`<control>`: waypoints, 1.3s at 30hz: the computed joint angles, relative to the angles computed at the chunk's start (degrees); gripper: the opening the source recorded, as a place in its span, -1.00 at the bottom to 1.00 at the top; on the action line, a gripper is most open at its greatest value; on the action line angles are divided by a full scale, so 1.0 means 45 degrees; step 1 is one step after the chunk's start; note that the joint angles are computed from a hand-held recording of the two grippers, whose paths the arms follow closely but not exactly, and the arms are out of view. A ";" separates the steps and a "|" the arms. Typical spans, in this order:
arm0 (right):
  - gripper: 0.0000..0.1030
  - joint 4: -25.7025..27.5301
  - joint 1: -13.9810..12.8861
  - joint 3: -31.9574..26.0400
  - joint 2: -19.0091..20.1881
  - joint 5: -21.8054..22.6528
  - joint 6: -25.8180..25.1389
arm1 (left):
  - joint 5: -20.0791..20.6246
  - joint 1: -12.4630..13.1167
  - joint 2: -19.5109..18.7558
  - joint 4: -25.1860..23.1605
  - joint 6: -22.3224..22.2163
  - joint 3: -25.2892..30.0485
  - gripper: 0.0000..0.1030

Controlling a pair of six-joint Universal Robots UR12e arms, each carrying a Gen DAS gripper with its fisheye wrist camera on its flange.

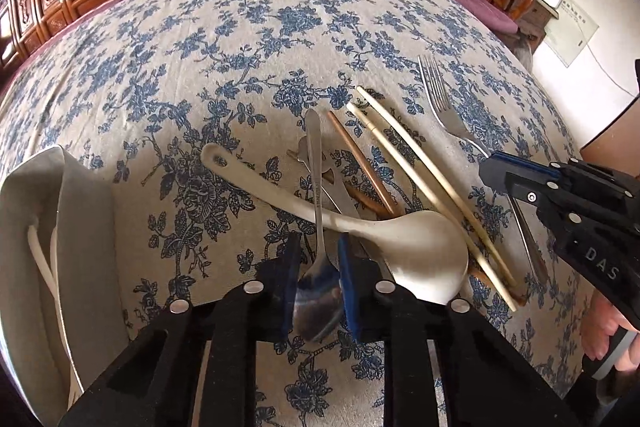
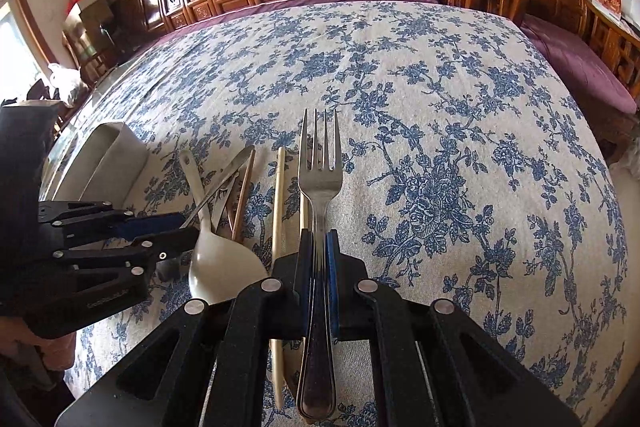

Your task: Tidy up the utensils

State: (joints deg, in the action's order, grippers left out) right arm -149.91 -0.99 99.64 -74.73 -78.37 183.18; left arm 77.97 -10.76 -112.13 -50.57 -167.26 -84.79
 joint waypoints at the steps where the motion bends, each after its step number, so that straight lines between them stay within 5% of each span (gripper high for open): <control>1: -0.83 -0.0012 -0.0003 0.0002 -0.0004 0.0011 0.0014 | -0.0002 0.0002 0.0012 0.0069 0.0001 -0.0024 -0.70; 3: -0.83 -0.0021 -0.0004 0.0010 -0.0010 -0.0001 0.0042 | 0.0034 -0.0009 0.0086 0.0359 0.0038 -0.0154 -0.92; 6: -0.83 0.0018 0.0006 -0.0002 0.0002 -0.0020 0.0065 | 0.0093 -0.0028 0.0198 0.0640 0.0303 -0.0307 -0.97; 39: -0.83 -0.0670 0.0983 -0.0242 -0.0320 0.0396 -0.0872 | -0.0244 0.1087 0.1816 0.1921 0.0815 -0.1412 -0.98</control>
State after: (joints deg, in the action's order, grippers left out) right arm -152.93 3.44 98.55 -76.17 -76.59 179.26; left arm 76.87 -5.87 -103.96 -41.92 -163.60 -91.15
